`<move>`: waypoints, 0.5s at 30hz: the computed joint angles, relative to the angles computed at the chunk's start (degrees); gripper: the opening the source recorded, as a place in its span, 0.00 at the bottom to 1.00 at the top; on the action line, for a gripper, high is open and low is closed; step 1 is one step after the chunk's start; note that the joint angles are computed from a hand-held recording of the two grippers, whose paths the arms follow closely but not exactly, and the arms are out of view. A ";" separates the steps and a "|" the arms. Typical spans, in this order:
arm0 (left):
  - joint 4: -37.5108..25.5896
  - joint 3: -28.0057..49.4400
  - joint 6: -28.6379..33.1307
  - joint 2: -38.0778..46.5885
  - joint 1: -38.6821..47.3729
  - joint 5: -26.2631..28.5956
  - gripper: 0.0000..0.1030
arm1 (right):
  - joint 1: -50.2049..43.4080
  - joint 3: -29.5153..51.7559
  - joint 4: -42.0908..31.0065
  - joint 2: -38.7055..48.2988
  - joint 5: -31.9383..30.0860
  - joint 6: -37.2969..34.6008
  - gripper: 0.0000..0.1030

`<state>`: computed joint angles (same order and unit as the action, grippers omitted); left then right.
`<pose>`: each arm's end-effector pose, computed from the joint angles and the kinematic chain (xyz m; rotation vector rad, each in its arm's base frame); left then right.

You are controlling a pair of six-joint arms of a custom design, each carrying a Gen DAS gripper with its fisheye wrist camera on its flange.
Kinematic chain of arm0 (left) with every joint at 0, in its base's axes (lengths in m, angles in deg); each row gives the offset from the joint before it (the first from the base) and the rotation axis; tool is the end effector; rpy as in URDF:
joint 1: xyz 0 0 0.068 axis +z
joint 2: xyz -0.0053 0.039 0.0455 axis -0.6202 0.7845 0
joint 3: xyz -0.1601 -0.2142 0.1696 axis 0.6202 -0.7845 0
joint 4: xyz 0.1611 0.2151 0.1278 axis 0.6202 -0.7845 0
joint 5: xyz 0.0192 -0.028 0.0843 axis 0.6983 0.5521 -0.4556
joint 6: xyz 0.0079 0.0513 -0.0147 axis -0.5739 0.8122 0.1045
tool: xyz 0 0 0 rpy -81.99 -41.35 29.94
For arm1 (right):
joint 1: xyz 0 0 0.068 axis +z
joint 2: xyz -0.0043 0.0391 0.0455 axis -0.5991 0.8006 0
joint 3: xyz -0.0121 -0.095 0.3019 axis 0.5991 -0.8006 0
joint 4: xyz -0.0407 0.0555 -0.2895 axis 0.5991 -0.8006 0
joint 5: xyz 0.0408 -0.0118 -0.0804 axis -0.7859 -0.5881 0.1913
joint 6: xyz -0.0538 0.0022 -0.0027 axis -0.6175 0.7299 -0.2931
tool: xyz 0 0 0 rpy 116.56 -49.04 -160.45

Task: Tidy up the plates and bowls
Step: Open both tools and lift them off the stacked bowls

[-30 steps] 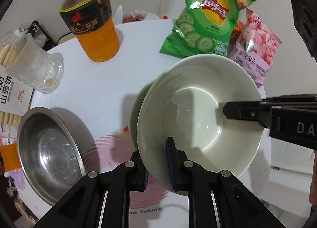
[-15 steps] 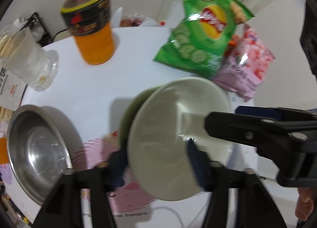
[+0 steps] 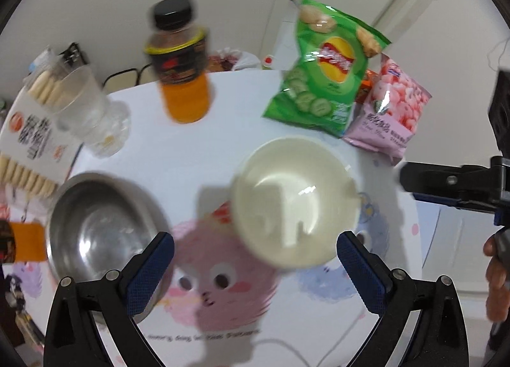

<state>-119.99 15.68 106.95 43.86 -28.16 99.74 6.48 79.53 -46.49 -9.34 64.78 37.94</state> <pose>0.2472 0.0341 0.2971 0.7232 2.8398 -0.3382 0.1798 0.1761 0.3022 0.8212 2.7654 0.8036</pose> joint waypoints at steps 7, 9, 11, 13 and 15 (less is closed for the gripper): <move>-3.37 -0.15 8.14 -0.55 12.55 0.95 1.00 | 10.00 -3.84 -0.37 -5.37 6.34 12.96 0.79; -3.98 -0.82 10.34 -1.04 15.44 1.05 1.00 | 13.63 -4.17 -0.32 -5.55 8.63 16.57 0.79; -4.23 -1.48 11.84 -1.31 17.50 0.70 1.00 | 16.89 -3.96 -0.32 -4.85 10.54 19.18 0.79; -4.63 -1.88 12.90 -1.45 18.97 0.35 1.00 | 19.10 -3.81 0.11 -4.09 11.81 21.30 0.79; -4.25 -2.20 13.34 -2.08 19.92 0.24 1.00 | 21.02 -3.54 0.29 -3.25 13.20 23.19 0.79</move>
